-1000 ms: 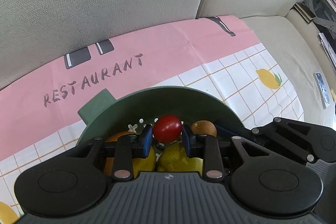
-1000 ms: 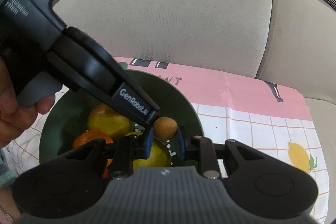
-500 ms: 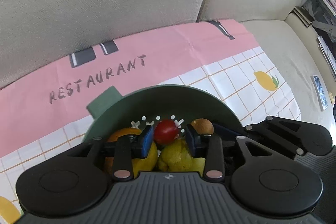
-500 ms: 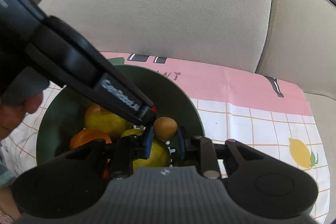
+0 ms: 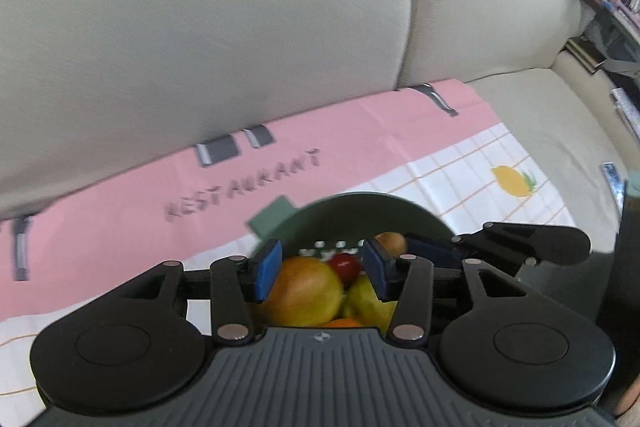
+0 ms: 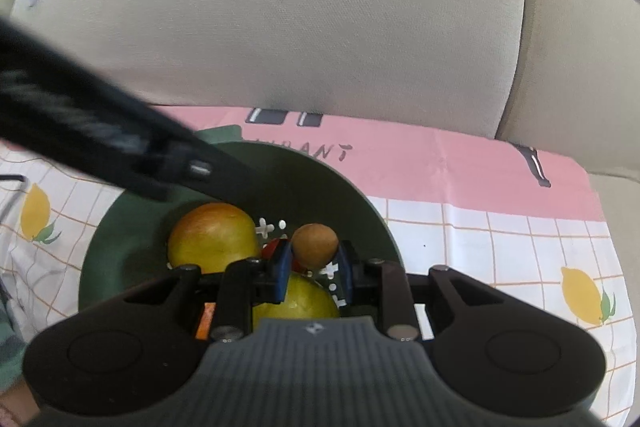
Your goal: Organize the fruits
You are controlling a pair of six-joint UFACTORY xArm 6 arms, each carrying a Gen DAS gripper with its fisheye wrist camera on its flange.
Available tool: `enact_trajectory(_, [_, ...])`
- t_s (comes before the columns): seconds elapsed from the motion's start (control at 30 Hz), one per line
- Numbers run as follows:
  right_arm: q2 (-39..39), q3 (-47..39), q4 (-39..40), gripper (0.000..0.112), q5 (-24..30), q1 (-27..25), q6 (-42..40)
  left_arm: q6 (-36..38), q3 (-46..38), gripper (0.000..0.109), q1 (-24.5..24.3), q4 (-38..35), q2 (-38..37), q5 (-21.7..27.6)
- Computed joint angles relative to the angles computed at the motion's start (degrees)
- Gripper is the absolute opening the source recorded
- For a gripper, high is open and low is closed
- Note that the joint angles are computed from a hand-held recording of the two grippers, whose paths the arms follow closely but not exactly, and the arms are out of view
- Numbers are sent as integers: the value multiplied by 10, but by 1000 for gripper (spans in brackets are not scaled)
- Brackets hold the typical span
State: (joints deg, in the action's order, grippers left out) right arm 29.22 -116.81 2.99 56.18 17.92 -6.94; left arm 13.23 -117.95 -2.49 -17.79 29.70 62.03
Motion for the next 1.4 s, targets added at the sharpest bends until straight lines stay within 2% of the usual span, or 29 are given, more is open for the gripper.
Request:
enact_trajectory(0.23, [55,-92,-22,22,64,4,22,-20,49,56,13,25,-47,-23])
enact_trajectory(0.4, [50,-91,-45,22,74,12,36,-27,94,56,20,41,-87,-49])
enact_trajectory(0.5, [41,-85,-55,26,75,16,41,-32,126,56,23,46,-116,-67])
enact_trajectory(0.53, [33,-77,-57,35,71,17,43,-32,137,56,24,46,-126,-74])
enact_trajectory(0.67, [-9,-41,-55,46,49,21,47,-24,199,56,28,39,-181,-126])
enact_trajectory(0.7, [-24,-29,-53,52,38,22,49,-23,215,58,29,39,-195,-141])
enact_trajectory(0.8, [-76,21,-42,65,-4,24,52,-27,277,68,29,56,-247,-208])
enact_trajectory(0.9, [-123,57,-32,71,-34,30,62,-44,342,79,28,104,-301,-281])
enact_trajectory(0.97, [-153,85,-31,75,-55,38,71,-58,372,88,29,141,-332,-308])
enact_trajectory(1.03, [-183,115,-37,81,-78,48,84,-74,401,90,32,178,-363,-329])
enact_trajectory(1.13, [-226,169,-51,87,-115,67,103,-101,445,90,38,229,-411,-348])
enact_trajectory(1.27, [-287,239,-71,91,-129,91,134,-139,507,91,46,272,-469,-363])
enact_trajectory(1.4, [-345,311,-115,91,-141,111,179,-157,549,91,54,256,-508,-344])
